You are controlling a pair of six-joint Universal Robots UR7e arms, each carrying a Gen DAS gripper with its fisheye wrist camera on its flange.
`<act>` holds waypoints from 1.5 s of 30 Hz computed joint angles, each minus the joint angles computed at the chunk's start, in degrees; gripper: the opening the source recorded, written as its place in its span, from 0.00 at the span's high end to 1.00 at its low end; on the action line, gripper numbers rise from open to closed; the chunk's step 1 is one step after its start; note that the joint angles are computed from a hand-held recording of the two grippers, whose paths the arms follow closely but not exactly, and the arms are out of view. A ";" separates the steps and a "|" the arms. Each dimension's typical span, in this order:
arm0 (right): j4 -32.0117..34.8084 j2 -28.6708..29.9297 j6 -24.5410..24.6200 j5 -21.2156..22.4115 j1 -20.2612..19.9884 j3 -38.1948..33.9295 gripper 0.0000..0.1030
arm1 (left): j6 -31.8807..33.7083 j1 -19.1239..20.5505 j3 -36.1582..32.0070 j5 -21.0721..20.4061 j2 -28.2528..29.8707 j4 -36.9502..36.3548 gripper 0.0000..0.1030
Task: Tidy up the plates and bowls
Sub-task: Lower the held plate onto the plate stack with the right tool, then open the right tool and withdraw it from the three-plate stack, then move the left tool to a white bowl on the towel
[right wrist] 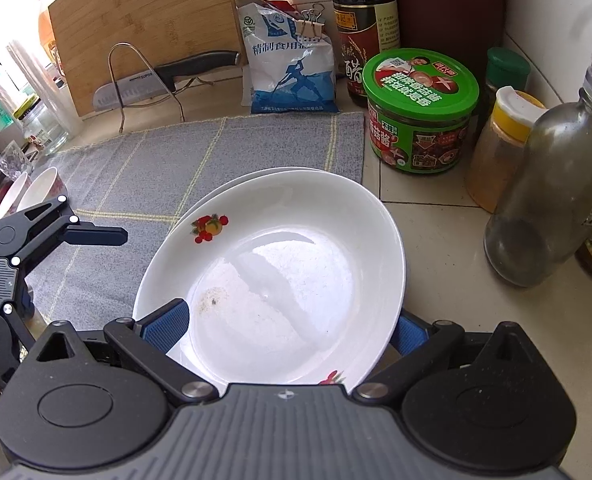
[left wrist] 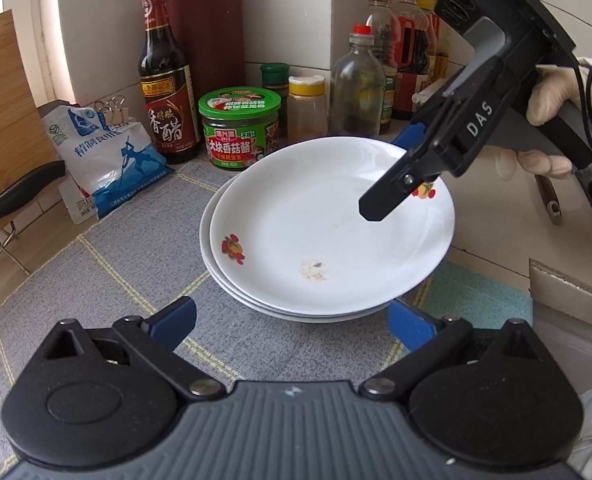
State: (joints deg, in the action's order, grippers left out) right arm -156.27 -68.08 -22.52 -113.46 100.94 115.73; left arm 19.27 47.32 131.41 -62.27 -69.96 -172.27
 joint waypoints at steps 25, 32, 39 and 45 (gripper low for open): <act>-38.29 7.31 -21.65 -1.63 8.51 11.82 0.00 | -27.50 -12.60 12.79 24.01 -15.51 4.32 0.01; -37.99 10.74 -19.86 -0.72 13.12 11.59 0.00 | -30.43 -12.15 14.63 24.45 -29.58 17.87 0.01; -36.67 18.98 -14.43 -2.04 20.47 9.11 0.00 | -30.62 -11.30 15.70 25.82 -47.62 35.20 0.01; -34.51 27.17 -7.56 -0.59 25.36 4.53 0.00 | -27.30 -7.21 13.20 25.99 -58.10 46.79 0.01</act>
State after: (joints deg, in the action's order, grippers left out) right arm -190.78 -40.91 -30.09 -114.05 126.30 120.27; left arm -8.03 40.11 144.60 -36.28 -128.06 -125.48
